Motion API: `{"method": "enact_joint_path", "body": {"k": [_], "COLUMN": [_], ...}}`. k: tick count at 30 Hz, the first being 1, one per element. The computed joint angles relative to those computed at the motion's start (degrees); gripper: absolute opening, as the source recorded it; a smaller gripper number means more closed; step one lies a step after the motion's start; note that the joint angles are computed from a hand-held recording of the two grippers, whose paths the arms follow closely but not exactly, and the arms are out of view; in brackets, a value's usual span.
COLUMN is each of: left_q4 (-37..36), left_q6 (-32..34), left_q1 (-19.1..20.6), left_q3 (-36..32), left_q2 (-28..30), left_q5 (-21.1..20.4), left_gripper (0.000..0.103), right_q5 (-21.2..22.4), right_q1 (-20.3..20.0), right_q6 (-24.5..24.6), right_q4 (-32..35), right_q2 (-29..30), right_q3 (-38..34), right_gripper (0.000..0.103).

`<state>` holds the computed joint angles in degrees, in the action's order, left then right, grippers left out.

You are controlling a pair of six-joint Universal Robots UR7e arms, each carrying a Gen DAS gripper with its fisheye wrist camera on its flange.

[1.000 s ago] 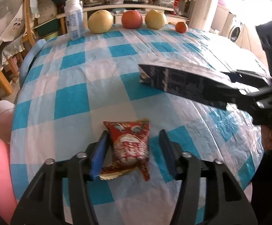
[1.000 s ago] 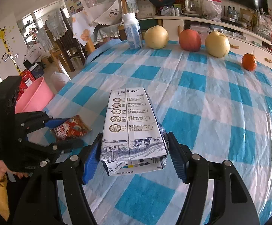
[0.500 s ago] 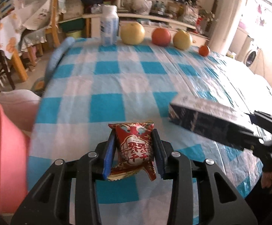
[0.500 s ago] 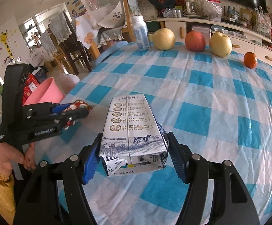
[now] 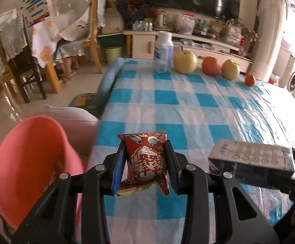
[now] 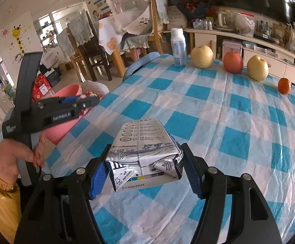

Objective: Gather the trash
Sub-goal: 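Carry the red packet and grey carton with both tools over the pink bucket, then open both tools to drop the packet and carton into the bucket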

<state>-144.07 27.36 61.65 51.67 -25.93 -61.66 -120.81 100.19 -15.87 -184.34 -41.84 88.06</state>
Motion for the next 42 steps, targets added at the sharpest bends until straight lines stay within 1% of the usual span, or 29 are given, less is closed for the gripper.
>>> {"method": "enact_joint_path", "body": {"k": [8,16,21,28,31,35,42], "left_q4": [-2.6,-3.9,-4.8,-6.3,-6.5,-7.1,-6.6], "left_q6": [0.5,-0.2,-0.9,-2.1,-3.1,-3.5,-5.3], "left_q1": [0.2,0.5,0.8,1.5,2.1,2.7,4.1], "left_q3": [-0.5,-1.1,-1.6,-3.6,-5.1,-7.4,-11.9], "left_q2": [-0.3,-0.5,-0.6,-0.4,-0.2,0.4,1.5], "left_q5": [2.3,3.1,3.8,5.9,6.5,8.7,10.8], "left_gripper": [0.039,0.039,0.039,0.039,0.039,0.039,0.039], "right_q5": [0.5,1.3,2.0,3.3,4.2,5.9,8.8], "right_q1": [1.4,3.5,4.2,5.1,5.5,5.9,6.9], "right_q6": [-1.1,-3.1,-3.6,-4.4,-4.7,-5.3,-6.8], "right_q4": [-0.9,-1.6,-1.1,0.2,1.5,4.2,10.9], "right_q2": [0.4,1.6,2.6,4.3,5.5,7.5,13.1], "right_q3": [-1.0,-3.3,-5.1,-8.4,-10.6,-14.3,-24.2], "right_gripper": [0.067,0.067,0.067,0.067,0.067,0.067,0.067]}}
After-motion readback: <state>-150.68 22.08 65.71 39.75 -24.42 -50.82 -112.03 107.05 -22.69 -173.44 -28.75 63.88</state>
